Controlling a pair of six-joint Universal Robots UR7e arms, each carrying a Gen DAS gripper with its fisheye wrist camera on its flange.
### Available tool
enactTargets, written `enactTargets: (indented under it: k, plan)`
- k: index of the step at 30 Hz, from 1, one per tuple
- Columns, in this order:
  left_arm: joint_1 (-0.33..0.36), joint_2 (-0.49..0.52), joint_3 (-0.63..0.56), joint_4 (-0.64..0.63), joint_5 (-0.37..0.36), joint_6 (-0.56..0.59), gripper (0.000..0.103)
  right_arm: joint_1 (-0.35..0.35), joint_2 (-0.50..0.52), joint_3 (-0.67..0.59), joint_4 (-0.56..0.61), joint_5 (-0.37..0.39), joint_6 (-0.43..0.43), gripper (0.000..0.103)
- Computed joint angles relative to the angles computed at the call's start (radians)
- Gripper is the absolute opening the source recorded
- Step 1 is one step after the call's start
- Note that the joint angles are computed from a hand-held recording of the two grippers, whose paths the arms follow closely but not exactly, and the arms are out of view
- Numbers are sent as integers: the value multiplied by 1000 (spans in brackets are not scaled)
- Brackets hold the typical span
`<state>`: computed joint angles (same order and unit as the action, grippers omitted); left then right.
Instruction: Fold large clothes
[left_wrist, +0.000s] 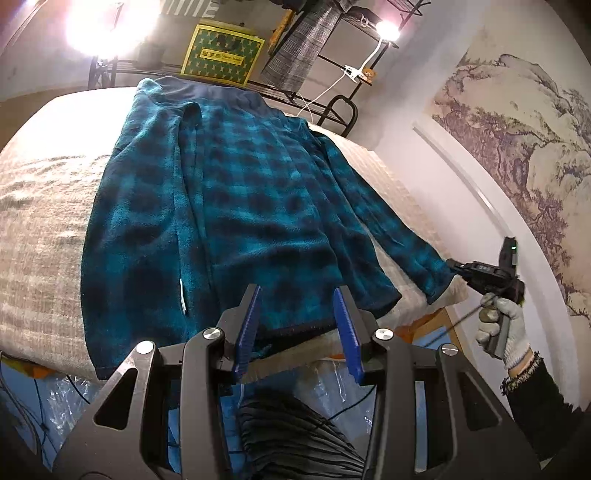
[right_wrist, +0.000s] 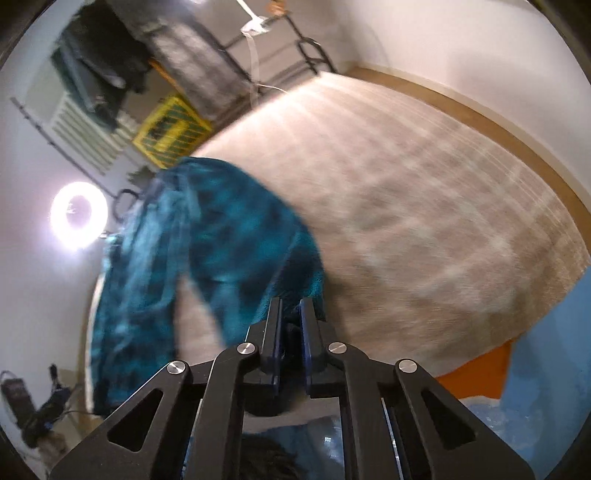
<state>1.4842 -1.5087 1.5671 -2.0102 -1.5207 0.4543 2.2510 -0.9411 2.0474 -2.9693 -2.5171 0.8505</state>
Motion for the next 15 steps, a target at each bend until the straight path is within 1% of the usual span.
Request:
enactTargets:
  k: [3,6,7,8,9,10,13,15]
  plan:
    - [3,6,-7,-2,-12,-6,41,38,72,-87,-74,45,-112,6]
    - [6,13,-13,-4,-27,-16,41,69,154,-193,-96,98,-236,6]
    - [8,15,-16,-4,-33,-20,41,76,181,-227,-104,130,-275,6]
    - [11,19,-20,-5,-39,-26,41,79,210,-260,-118,178,-315,6]
    - [12,21,-22,-5,-41,-30,41,79,233,-284,-119,218,-336,6]
    - [14,25,-26,-5,-45,-35,41,76,263,-318,-105,275,-358,6]
    - [22,35,-33,-6,-57,-51,41,61,332,-386,-42,381,-408,6]
    - [25,46,-38,-5,-62,-66,41,43,373,-418,37,440,-419,7]
